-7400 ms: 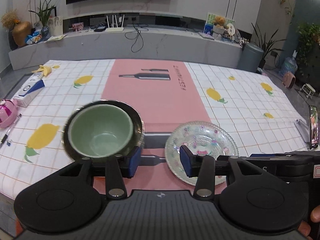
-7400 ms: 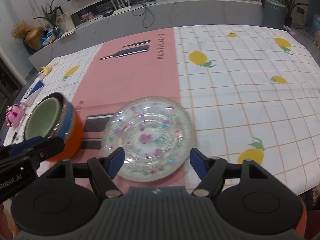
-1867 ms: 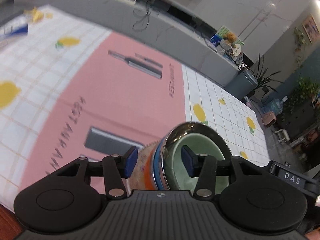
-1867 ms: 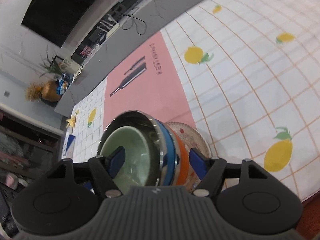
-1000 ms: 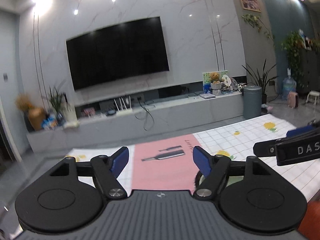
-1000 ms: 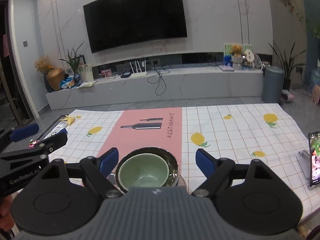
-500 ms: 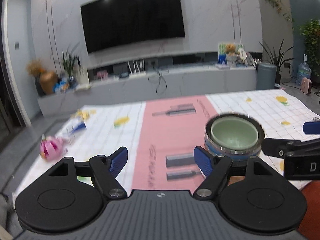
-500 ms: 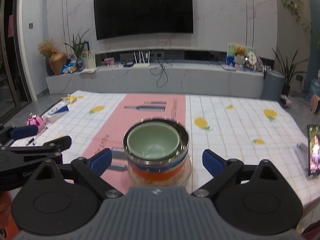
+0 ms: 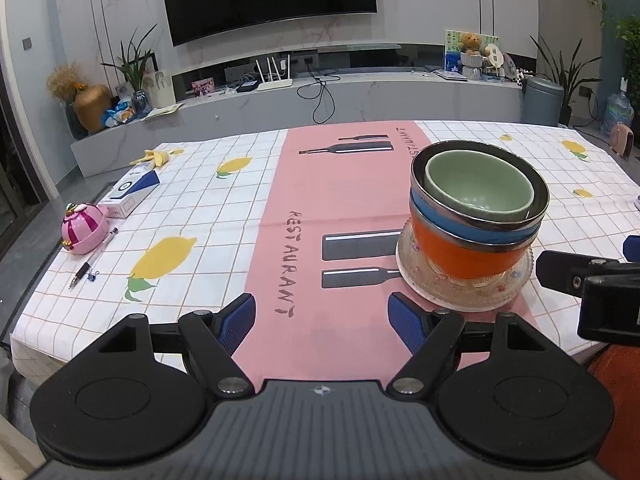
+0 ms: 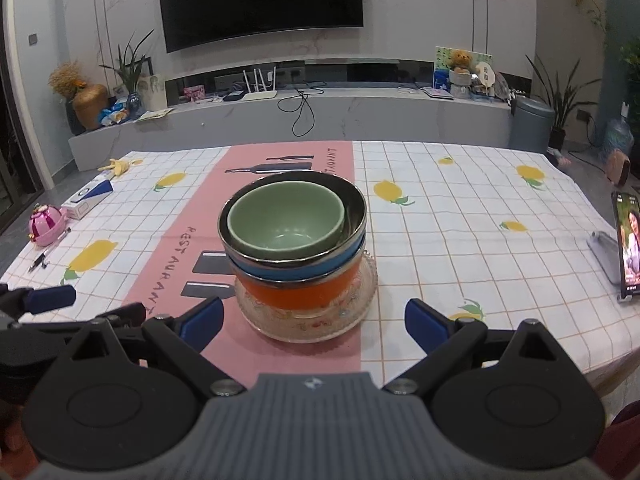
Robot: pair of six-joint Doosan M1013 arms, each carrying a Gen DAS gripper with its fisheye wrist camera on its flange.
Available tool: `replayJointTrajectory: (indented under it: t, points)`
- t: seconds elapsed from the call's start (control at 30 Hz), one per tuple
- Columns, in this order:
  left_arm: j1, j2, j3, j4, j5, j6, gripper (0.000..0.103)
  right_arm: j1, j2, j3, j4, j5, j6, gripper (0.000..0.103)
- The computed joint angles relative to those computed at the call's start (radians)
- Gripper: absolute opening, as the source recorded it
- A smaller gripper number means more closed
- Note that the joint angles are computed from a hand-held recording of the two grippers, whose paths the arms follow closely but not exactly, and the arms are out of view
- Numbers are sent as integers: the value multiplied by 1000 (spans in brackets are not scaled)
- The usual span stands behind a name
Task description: Organize plates and bowls
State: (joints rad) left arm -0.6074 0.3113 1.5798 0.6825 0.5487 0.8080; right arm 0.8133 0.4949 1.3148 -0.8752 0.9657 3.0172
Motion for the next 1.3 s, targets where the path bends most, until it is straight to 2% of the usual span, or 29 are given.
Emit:
replayJointTrajectory:
  t: [0.53,1.3]
  points:
    - [4,-1,-4,-11,-2,8,89,4,3,-1,-24,-10,10,95]
    - [3,-17,9,45,-21,-50,89,6,13,-16,-7,-3,-17,95]
